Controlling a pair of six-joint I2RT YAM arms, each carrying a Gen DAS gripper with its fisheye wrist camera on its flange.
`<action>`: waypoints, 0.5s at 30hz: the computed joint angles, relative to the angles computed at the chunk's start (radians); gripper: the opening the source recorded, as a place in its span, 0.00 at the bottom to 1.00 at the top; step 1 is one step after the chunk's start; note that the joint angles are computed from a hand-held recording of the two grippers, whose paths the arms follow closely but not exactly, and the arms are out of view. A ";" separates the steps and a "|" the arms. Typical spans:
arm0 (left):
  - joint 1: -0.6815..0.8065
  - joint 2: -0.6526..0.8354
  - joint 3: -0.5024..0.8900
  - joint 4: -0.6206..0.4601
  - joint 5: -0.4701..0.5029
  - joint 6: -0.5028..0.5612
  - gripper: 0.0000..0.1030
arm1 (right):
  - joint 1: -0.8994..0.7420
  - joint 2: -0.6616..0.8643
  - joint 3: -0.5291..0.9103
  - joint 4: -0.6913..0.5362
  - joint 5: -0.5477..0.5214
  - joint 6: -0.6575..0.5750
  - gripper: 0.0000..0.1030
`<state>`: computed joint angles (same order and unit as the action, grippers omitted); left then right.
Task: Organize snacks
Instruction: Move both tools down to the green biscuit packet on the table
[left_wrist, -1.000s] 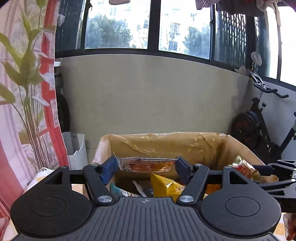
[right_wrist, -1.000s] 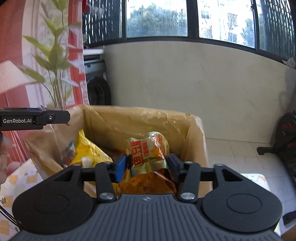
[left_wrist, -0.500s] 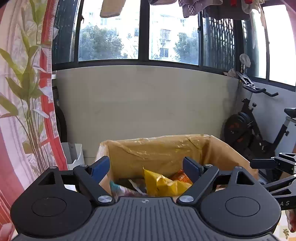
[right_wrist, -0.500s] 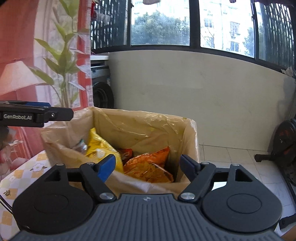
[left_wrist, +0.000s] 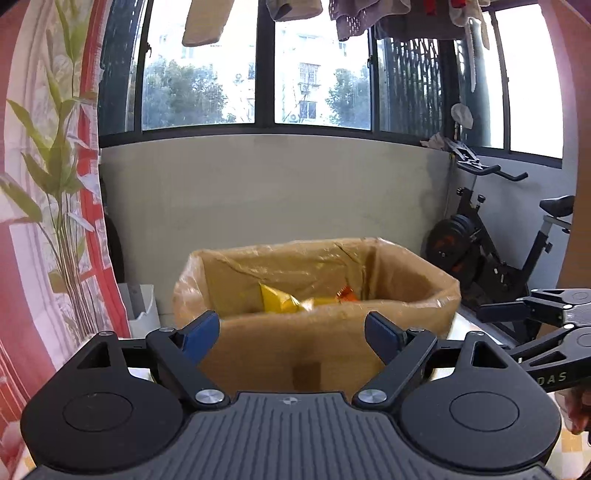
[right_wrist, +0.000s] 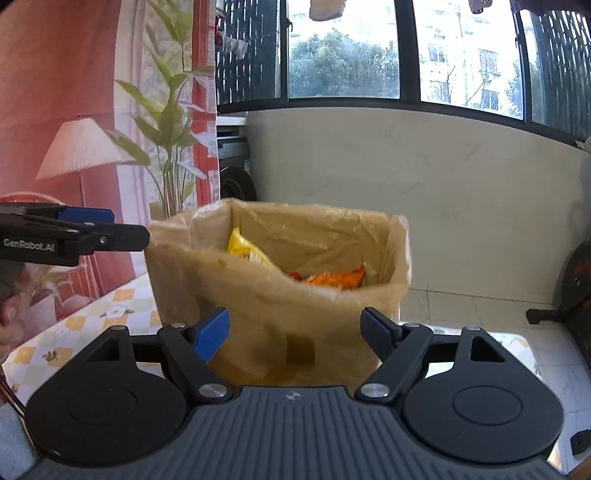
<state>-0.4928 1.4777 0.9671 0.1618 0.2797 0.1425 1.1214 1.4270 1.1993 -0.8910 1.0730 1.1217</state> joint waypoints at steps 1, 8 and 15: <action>0.001 -0.005 -0.021 0.013 0.008 0.000 0.85 | 0.008 0.004 -0.008 -0.006 -0.002 0.017 0.80; -0.017 0.052 -0.088 0.012 0.013 -0.022 0.84 | 0.026 0.026 -0.131 0.060 -0.067 0.097 0.80; -0.019 0.172 -0.073 -0.015 0.017 -0.015 0.79 | 0.034 0.100 -0.230 0.148 -0.174 0.083 0.80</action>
